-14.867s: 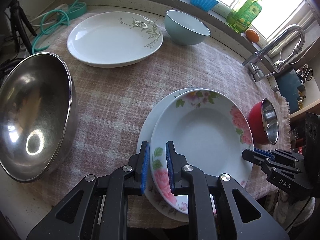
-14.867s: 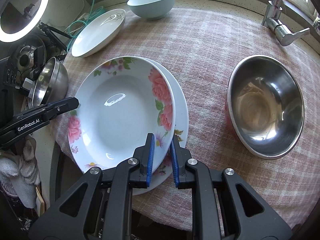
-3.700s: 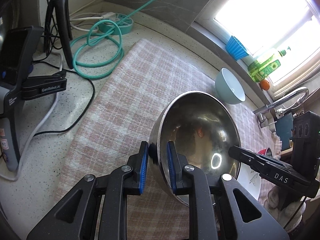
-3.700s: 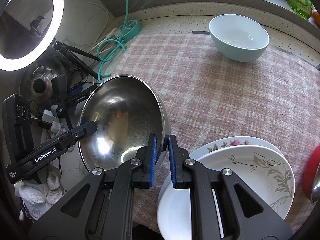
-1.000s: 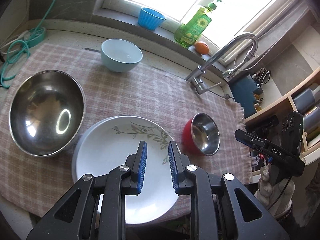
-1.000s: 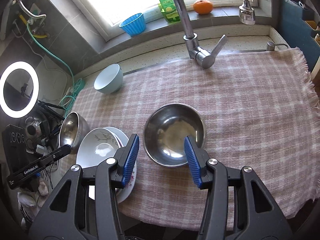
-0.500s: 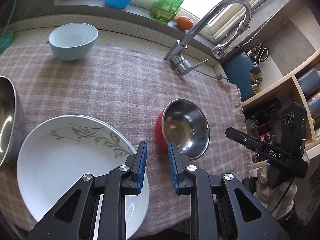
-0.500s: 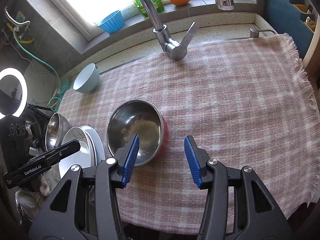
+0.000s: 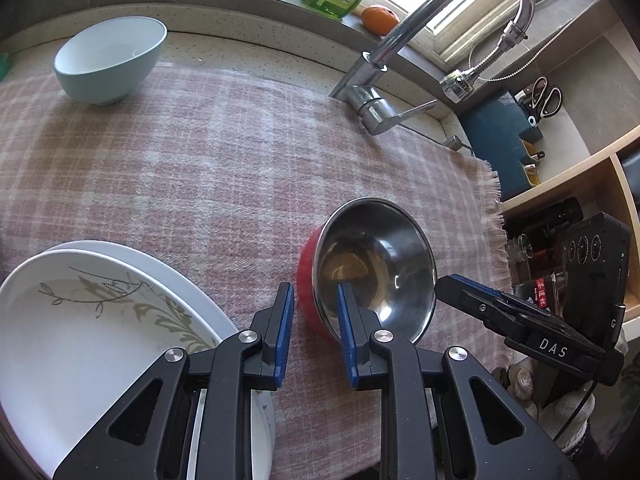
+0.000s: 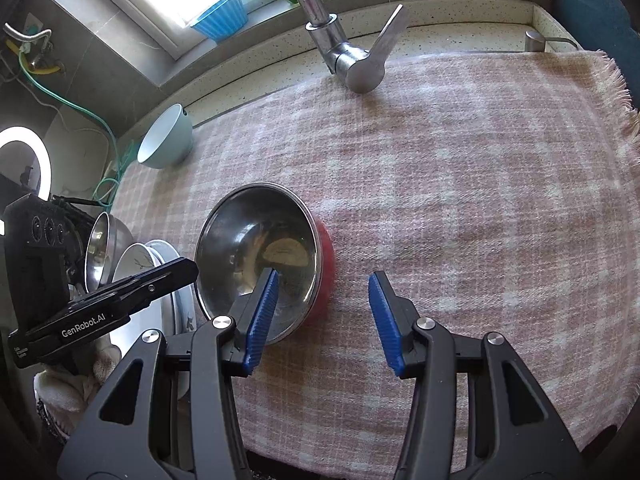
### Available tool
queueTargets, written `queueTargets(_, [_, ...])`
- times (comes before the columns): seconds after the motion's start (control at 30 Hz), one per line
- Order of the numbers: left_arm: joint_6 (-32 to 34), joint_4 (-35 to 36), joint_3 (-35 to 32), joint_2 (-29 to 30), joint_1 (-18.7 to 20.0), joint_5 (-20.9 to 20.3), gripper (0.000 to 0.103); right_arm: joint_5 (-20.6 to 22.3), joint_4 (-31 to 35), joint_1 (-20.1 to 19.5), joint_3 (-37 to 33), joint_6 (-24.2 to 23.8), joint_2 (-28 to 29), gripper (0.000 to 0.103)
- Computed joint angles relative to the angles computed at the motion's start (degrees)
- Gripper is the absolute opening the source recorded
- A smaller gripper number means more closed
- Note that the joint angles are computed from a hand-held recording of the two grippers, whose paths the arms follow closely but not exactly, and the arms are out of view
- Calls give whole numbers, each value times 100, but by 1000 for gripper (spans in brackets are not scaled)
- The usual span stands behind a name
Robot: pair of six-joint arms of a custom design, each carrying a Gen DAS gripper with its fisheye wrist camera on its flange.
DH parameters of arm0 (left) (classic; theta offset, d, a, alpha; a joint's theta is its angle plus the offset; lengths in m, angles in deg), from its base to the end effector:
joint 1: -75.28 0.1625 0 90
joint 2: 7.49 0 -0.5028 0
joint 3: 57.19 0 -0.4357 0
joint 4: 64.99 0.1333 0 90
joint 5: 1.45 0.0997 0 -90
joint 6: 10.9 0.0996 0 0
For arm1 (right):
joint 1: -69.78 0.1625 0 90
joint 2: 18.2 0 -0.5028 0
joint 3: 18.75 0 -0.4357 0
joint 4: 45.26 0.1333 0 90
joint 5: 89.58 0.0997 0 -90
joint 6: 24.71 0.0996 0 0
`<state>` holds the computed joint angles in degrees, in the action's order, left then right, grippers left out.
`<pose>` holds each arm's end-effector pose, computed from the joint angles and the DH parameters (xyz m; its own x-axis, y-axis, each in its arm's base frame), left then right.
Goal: Organize plates and bowls
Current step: 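Close the right gripper on the small steel bowl rim, then lift the small steel bowl and carry it over the large steel bowl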
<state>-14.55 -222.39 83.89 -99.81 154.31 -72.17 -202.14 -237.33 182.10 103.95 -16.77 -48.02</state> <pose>0.0887 -0.4159 0.2800 -0.9563 0.0166 -0.2919 0.1197 0.9332 -0.3389 0.2883 -0.4518 -0.0975 -0.9209 -0.1651 0.3530 -0.2501 0.9451 -0.2105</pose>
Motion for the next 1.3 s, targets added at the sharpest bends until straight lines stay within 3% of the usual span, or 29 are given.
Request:
queueTargets(0.17, [-40,-23,-32,107,42,2,20,125,77,-101,-52,23,40,48])
queueTargets(0.53, [-32,-121,-24,234,-31,144,20,317,259,-217,-152,9,105,19])
queueTargets(0.63, [5,-125,-28,282,-40,157,13,347,274,-229,-166,28,113,14])
queueTargets(1.3, [30,-114,39,138,-105,124,13,168,302,-50,-189,62,42,13])
